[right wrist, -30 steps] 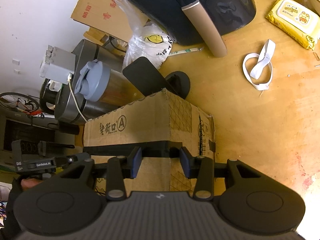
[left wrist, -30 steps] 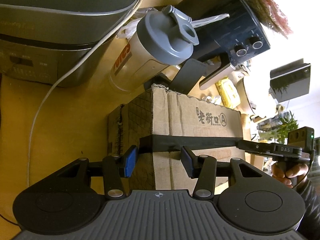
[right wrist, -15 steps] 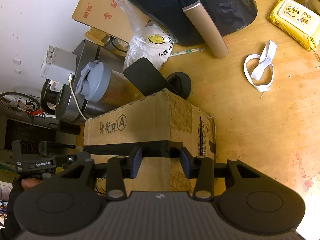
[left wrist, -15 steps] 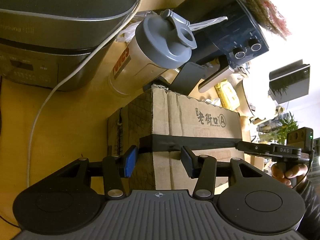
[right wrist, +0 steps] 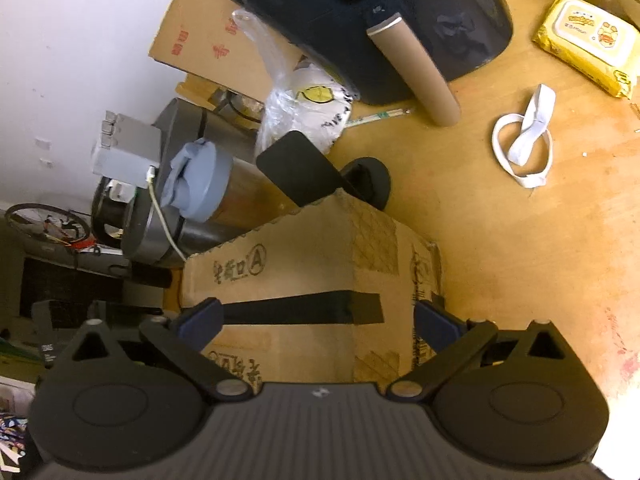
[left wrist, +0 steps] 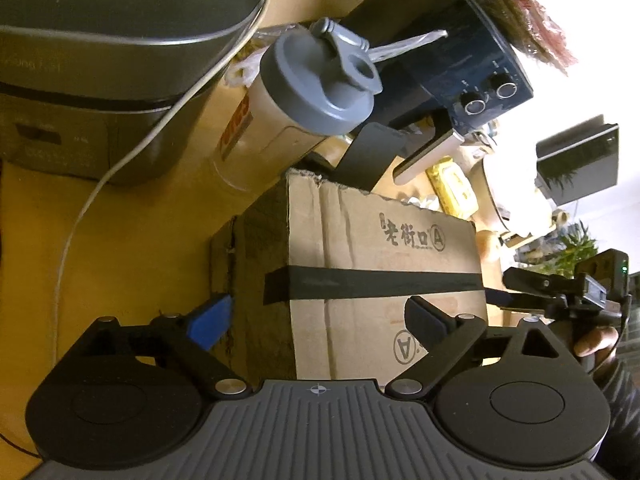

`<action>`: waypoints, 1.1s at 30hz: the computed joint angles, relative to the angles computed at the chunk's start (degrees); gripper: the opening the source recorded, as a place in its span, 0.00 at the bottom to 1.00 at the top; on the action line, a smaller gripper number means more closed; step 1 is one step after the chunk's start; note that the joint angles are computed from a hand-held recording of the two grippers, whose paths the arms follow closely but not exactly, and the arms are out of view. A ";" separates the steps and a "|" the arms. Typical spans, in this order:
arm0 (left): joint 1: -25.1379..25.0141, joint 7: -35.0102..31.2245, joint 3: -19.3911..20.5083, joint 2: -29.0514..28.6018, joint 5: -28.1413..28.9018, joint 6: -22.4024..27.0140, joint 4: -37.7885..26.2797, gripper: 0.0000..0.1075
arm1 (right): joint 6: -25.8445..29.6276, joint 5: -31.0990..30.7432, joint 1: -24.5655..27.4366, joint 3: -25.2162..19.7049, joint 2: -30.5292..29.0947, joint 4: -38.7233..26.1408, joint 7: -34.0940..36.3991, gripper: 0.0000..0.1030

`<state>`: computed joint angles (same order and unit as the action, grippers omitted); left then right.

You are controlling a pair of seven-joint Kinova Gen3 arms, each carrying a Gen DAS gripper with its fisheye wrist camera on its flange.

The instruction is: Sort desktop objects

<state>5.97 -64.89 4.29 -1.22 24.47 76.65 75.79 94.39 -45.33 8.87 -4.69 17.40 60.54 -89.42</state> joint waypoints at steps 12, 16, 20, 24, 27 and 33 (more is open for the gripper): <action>1.06 2.53 0.60 -1.49 -0.65 -1.17 0.34 0.89 | -0.44 -0.57 0.28 0.66 -2.36 2.16 0.76 1.00; 2.16 6.04 1.81 -2.99 -4.36 -1.87 0.32 0.89 | -1.24 -0.62 0.27 1.35 -4.41 3.77 1.62 1.00; 3.36 8.95 2.90 -4.14 -7.70 -1.24 -0.21 0.89 | -1.98 -0.76 0.21 2.28 -6.86 5.62 3.14 1.00; 5.23 12.98 5.57 -5.48 -13.83 -0.70 -0.98 0.89 | -2.97 0.65 -0.73 3.31 -9.86 7.64 5.61 1.00; 6.82 15.99 7.79 -6.20 -18.11 0.00 -1.54 0.89 | -3.61 2.46 -1.95 4.04 -12.35 9.22 7.29 1.00; 11.38 23.02 14.30 -5.52 -29.96 4.72 -4.92 0.89 | -6.10 7.44 -5.51 5.45 -18.74 12.72 10.30 1.00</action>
